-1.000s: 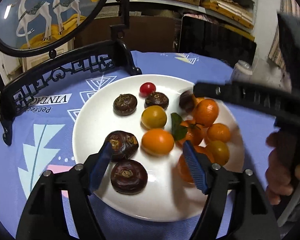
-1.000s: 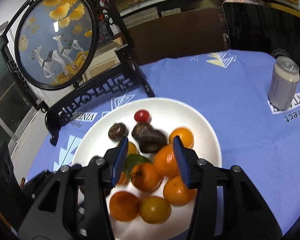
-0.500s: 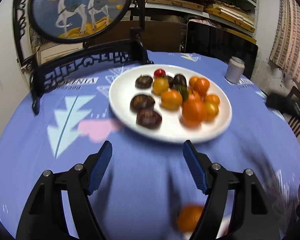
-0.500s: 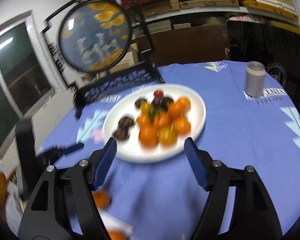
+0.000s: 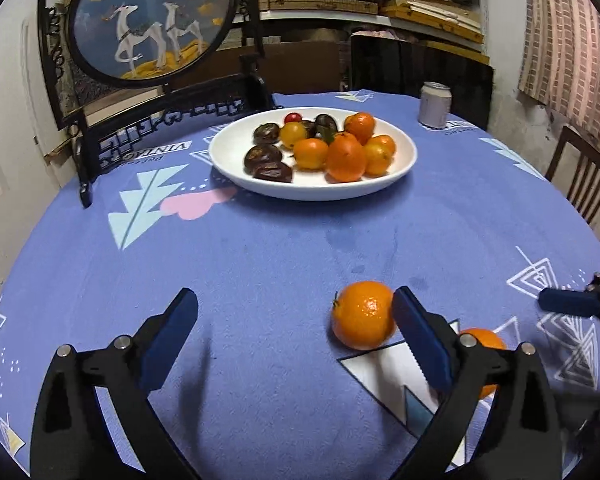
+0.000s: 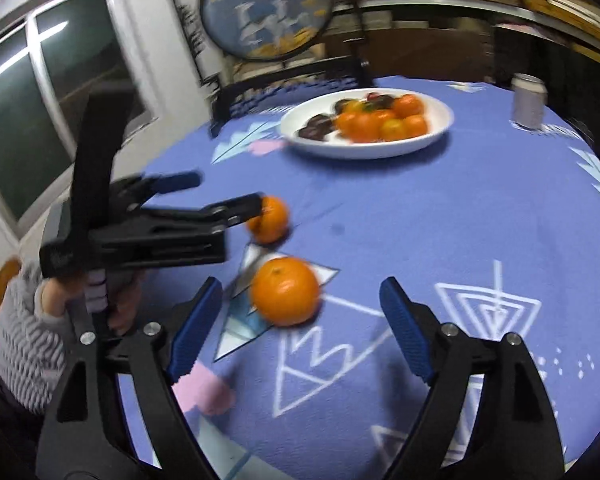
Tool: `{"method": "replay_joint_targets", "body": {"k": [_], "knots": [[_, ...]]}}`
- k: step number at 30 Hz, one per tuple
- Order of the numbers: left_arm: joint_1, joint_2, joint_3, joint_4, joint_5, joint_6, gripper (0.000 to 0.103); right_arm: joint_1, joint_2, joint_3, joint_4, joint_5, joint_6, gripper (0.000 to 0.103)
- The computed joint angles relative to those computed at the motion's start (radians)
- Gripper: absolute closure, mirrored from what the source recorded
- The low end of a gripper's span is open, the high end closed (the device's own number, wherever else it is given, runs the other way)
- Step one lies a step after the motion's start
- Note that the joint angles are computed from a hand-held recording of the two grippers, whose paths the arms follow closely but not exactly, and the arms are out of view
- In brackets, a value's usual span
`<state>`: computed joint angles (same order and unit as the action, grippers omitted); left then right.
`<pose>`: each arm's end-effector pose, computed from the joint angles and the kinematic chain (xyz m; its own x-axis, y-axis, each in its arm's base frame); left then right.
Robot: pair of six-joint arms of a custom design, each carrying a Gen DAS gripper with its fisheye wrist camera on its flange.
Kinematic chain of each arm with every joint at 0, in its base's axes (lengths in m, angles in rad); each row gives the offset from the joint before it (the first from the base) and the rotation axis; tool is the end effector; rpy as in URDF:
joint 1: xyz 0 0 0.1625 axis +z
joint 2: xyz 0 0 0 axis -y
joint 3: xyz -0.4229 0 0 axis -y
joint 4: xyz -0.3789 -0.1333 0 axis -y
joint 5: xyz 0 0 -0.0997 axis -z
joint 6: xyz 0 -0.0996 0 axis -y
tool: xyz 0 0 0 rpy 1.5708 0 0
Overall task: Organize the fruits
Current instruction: 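Grasp a large tangerine with the right gripper while the left gripper grasps a small orange, then carry both oranges over the plate and open both grippers to drop them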
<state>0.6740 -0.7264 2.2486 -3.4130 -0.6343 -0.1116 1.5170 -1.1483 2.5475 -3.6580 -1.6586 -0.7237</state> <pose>-0.2166 -0.4463 0.0403 -0.6469 0.2370 -0.7248 0.6738 0.6227 -0.3978 0.1041 -0.3843 0.1615 -0.7707 -0.4290 0.4712 -0.6255 0.6503 -0.4310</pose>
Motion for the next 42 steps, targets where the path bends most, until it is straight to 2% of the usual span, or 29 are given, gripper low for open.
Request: {"method": "replay_joint_targets", "body": {"k": [4,8,11,17,18,20,24,26,30,32,35,36,37,41,42], "knots": [[-0.002,0.008,-0.009,0.032,-0.006,0.012,0.005,-0.003,0.0,-0.006,0.028,-0.013,0.008,0.022],[-0.001,0.008,-0.009,0.037,-0.015,0.011,0.005,0.018,0.018,-0.039,0.101,-0.058,0.036,0.033],[-0.001,0.004,-0.005,0.021,-0.023,0.015,0.005,0.034,0.033,-0.06,0.143,-0.091,0.053,0.036],[-0.002,0.0,0.001,0.001,-0.021,0.007,0.005,0.052,0.072,-0.09,0.132,-0.144,0.076,0.041],[-0.002,-0.002,0.003,-0.005,-0.024,0.007,0.005,0.053,0.076,-0.095,0.14,-0.148,0.075,0.042],[-0.003,-0.003,0.004,-0.015,-0.027,0.014,0.005,0.054,0.079,-0.107,0.17,-0.156,0.081,0.054],[-0.005,-0.003,0.006,-0.022,-0.042,0.025,0.005,0.03,0.059,-0.106,0.187,-0.116,0.101,0.056],[-0.006,-0.003,0.008,-0.03,-0.056,0.038,0.005,0.021,0.047,-0.095,0.15,-0.106,0.093,0.057],[-0.01,0.002,0.011,-0.038,-0.1,0.071,0.005,0.001,0.057,-0.075,-0.074,-0.153,0.081,0.057],[-0.006,0.005,0.002,-0.008,-0.126,0.072,0.005,-0.035,0.025,-0.084,-0.074,-0.141,0.145,0.056],[0.005,0.012,-0.027,0.077,-0.168,0.053,0.005,-0.07,-0.015,-0.083,-0.058,-0.091,0.197,0.056],[0.007,0.019,-0.041,0.107,-0.174,0.045,0.007,-0.075,-0.023,-0.083,-0.05,-0.078,0.202,0.056],[0.009,0.024,-0.053,0.13,-0.183,0.041,0.015,-0.077,-0.029,-0.082,-0.044,-0.068,0.202,0.056],[0.012,0.035,-0.071,0.166,-0.204,0.031,0.034,-0.076,-0.025,-0.083,-0.035,-0.067,0.199,0.056],[0.013,0.035,-0.074,0.172,-0.211,0.031,0.042,-0.076,-0.025,-0.082,-0.034,-0.065,0.198,0.056]]}}
